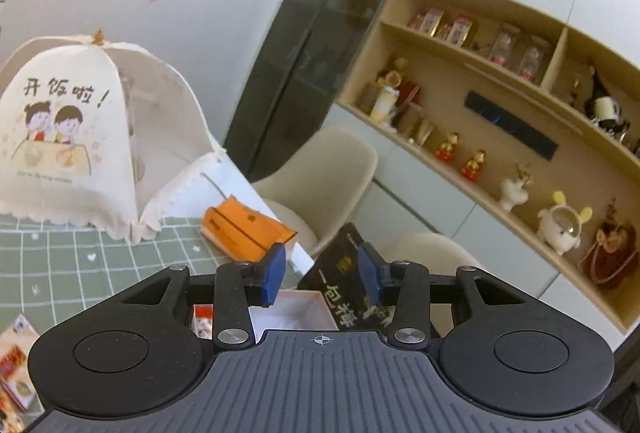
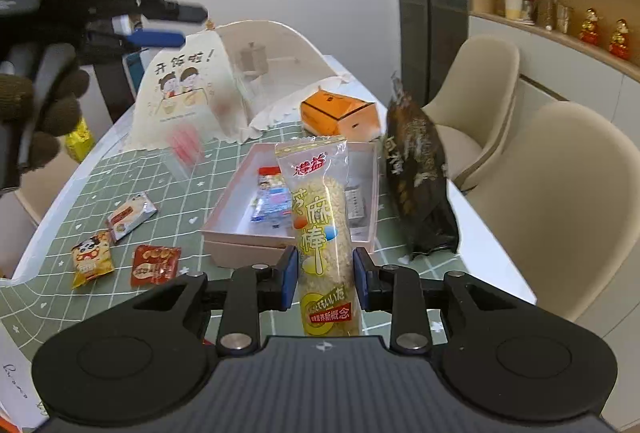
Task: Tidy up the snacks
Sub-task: 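Carry the yellow stick snack and the cookie pack over the pink box, then grasp the round rice cracker pack with the right tool while the left tool grasps the yellow panda chip bag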
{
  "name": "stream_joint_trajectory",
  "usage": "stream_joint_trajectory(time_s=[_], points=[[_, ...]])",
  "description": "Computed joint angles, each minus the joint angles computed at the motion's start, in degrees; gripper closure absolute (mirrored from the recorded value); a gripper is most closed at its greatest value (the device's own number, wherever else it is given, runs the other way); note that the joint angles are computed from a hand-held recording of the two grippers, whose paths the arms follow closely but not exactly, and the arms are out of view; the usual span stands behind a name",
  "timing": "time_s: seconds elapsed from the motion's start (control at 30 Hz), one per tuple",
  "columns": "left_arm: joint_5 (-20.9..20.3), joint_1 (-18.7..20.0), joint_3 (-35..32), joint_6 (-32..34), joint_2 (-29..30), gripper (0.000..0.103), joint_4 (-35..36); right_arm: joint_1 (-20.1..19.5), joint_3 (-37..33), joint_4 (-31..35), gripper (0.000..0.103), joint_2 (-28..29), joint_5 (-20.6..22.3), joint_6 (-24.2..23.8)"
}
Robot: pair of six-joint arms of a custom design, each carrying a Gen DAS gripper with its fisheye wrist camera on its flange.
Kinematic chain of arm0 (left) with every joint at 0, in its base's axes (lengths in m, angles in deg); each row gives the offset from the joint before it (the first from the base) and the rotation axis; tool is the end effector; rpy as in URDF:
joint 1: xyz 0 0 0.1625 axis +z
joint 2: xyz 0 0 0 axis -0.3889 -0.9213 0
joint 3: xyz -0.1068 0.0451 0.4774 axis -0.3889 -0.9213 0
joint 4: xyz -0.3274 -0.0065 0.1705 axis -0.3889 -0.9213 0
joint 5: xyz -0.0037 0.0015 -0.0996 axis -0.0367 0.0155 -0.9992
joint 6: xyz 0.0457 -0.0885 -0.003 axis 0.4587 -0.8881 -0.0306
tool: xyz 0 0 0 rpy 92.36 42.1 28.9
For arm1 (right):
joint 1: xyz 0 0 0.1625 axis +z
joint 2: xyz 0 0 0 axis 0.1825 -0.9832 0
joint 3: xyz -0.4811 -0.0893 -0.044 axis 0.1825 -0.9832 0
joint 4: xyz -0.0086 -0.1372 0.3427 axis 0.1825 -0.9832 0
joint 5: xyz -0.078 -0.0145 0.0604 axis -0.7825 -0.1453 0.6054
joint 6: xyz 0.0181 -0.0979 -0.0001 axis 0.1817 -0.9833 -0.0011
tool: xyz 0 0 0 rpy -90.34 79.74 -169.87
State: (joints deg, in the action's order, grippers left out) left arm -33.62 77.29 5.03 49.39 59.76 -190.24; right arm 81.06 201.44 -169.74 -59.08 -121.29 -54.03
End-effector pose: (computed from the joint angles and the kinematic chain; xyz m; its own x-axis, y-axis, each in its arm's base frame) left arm -0.4020 -0.8091 0.0874 -0.7670 0.6168 -0.1767 0.5835 0.5560 -0.5920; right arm 0.0978 -0.5890 0.3216 -0.7664 0.2033 0.6093 -0.4044 0.5843 -0.7036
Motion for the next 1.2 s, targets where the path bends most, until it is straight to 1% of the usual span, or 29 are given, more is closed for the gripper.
stream_joint_trajectory(time_s=[0.03, 0.07, 0.17, 0.23, 0.3, 0.33, 0.37, 0.43, 0.47, 0.5, 0.53, 0.57, 0.6, 0.63, 0.67, 0.7, 0.77, 0.83, 0.97, 1.03, 1.1, 1.2], points=[[-0.4, 0.2, 2.6, 0.6, -1.1, 0.058, -1.2, 0.0, 0.2, 0.0, 0.075, -0.2, -0.3, 0.1], [-0.2, 0.4, 6.9, 1.4, -3.0, 0.058, -2.3, -0.1, 0.4, 0.3, 0.075, -0.6, -0.5, 0.4], [2.8, 1.3, 17.4, 2.2, -7.1, 0.058, -2.6, -0.6, -0.1, 4.0, 0.075, -2.0, -1.0, 3.1], [4.3, 2.0, 22.1, 0.7, -9.0, 0.058, -0.1, -0.7, -1.4, 6.8, 0.075, -3.0, 0.6, 4.3], [5.1, 2.7, 26.6, -2.2, -10.7, 0.058, 2.9, -0.7, -3.9, 10.7, 0.075, -4.0, 3.9, 5.2], [4.9, 2.9, 28.4, -3.4, -11.3, 0.058, 3.9, -0.5, -6.1, 13.1, 0.075, -4.2, 5.3, 5.4], [5.1, 3.1, 29.1, -4.2, -11.3, 0.058, 4.5, 0.0, -9.0, 15.3, 0.075, -3.8, 5.5, 4.9], [6.8, 2.8, 31.0, -6.4, -11.8, 0.058, 5.0, 1.7, -17.2, 21.6, 0.074, -1.8, 3.3, 4.0], [7.7, 2.6, 31.7, -7.4, -12.0, 0.058, 5.2, 2.3, -22.0, 26.0, 0.072, -0.6, 2.1, 4.2], [8.5, 2.5, 32.4, -7.9, -12.2, 0.058, 5.1, 2.6, -26.9, 30.6, 0.061, 0.9, 1.3, 4.4], [9.1, 2.4, 32.8, -8.0, -12.5, 0.058, 4.9, 2.9, -31.2, 34.9, 0.055, 2.4, 0.0, 4.4], [9.8, 2.4, 33.5, -7.7, -12.8, 0.058, 4.0, 3.3, -34.8, 37.1, 0.051, 4.1, -2.1, 4.2], [11.0, 2.5, 34.8, -7.4, -13.4, 0.058, 2.5, 3.8, -37.1, 37.1, 0.051, 5.8, -4.3, 3.3], [12.5, 2.6, 35.5, -7.4, -13.7, 0.058, 1.1, 4.0, -38.0, 36.7, 0.051, 7.0, -5.2, 2.0], [13.8, 2.7, 35.5, -7.9, -14.0, 0.058, 0.7, 4.0, -37.8, 36.6, 0.049, 7.3, -4.7, 1.4], [15.2, 3.0, 35.5, -8.4, -14.2, 0.058, 0.4, 3.8, -36.7, 36.4, 0.046, 7.3, -3.3, 1.3], [18.2, 3.5, 35.3, -9.9, -14.5, 0.058, 0.3, 3.0, -34.3, 37.0, 0.046, 7.1, 0.3, 1.5], [20.4, 4.0, 35.1, -10.8, -14.9, 0.058, 0.0, 2.4, -32.3, 36.2, 0.046, 7.9, 2.1, 0.1], [24.8, 5.1, 34.1, -12.3, -15.5, 0.058, -1.1, 2.4, -28.1, 30.3, 0.046, 11.0, 1.4, -6.5], [27.7, 5.6, 33.2, -13.2, -15.6, 0.058, -1.8, 2.2, -25.8, 29.0, 0.046, 12.0, 2.9, -8.8], [30.6, 6.4, 31.8, -15.7, -15.5, 0.058, -2.2, 2.1, -24.5, 30.0, 0.046, 12.7, 5.4, -9.5], [32.1, 8.3, 27.9, -21.9, -15.0, 0.058, 1.3, 2.4, -25.0, 31.0, 0.046, 15.0, 7.5, -9.4]])
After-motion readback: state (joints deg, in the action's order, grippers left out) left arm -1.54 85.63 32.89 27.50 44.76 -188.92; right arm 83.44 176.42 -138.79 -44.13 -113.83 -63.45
